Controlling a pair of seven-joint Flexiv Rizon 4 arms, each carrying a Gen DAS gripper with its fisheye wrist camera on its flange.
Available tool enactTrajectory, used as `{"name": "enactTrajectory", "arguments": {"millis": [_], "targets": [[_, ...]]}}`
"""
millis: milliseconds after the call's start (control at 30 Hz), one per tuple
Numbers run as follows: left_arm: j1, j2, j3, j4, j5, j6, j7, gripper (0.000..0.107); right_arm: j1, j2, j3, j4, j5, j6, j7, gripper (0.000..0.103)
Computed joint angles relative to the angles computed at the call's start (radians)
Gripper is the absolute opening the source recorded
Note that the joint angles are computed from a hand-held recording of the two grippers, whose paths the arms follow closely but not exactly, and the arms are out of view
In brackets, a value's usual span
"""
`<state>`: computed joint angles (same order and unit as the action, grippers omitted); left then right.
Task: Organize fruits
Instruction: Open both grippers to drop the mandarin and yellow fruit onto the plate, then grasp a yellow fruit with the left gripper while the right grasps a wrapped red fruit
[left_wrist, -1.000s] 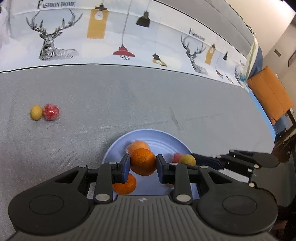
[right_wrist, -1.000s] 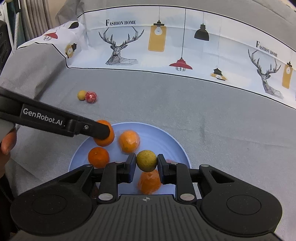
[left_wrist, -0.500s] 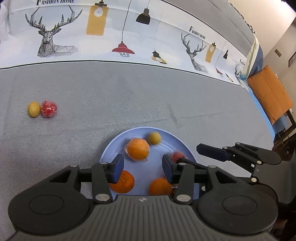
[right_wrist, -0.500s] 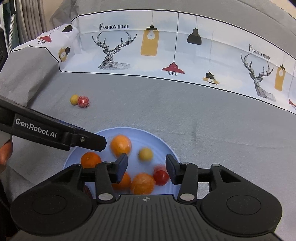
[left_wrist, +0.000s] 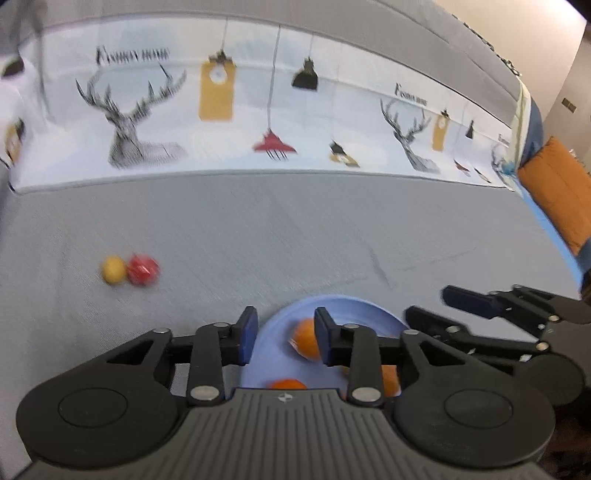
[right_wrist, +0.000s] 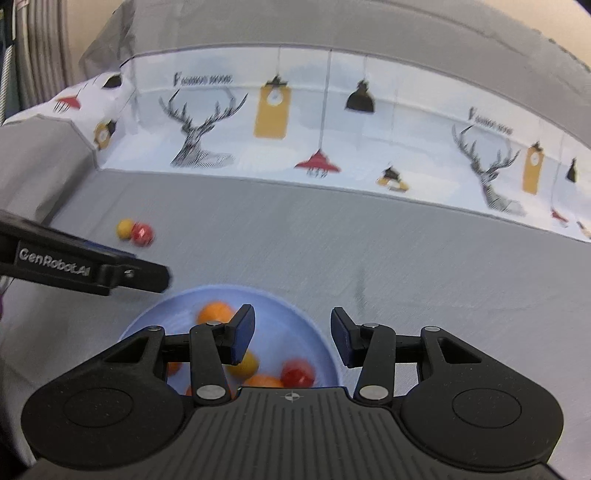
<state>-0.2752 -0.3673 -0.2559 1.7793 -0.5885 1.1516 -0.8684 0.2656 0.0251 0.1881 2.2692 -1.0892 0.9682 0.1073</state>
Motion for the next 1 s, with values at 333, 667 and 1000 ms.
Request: {"name": "enactTrajectory", "arguments": {"millis": [333, 667, 1000], "targets": [[-0.038, -0.098, 0.099, -0.194, 0.304, 0.074, -0.117, 0.022, -0.023, 0.001, -0.012, -0.001, -0.083, -0.006, 0.115, 0.048], [-0.011, -0.204, 0.214, -0.353, 0.361, -0.147, -0.537, 0.013, -0.028, -0.029, -0.028, -0.025, -0.126, 0.059, 0.140, 0.037], [0.068, -0.248, 0.163, -0.405, 0.283, -0.268, -0.728, 0.029, -0.038, -0.104, -0.069, -0.093, -0.240, 0.226, 0.270, 0.019]]}}
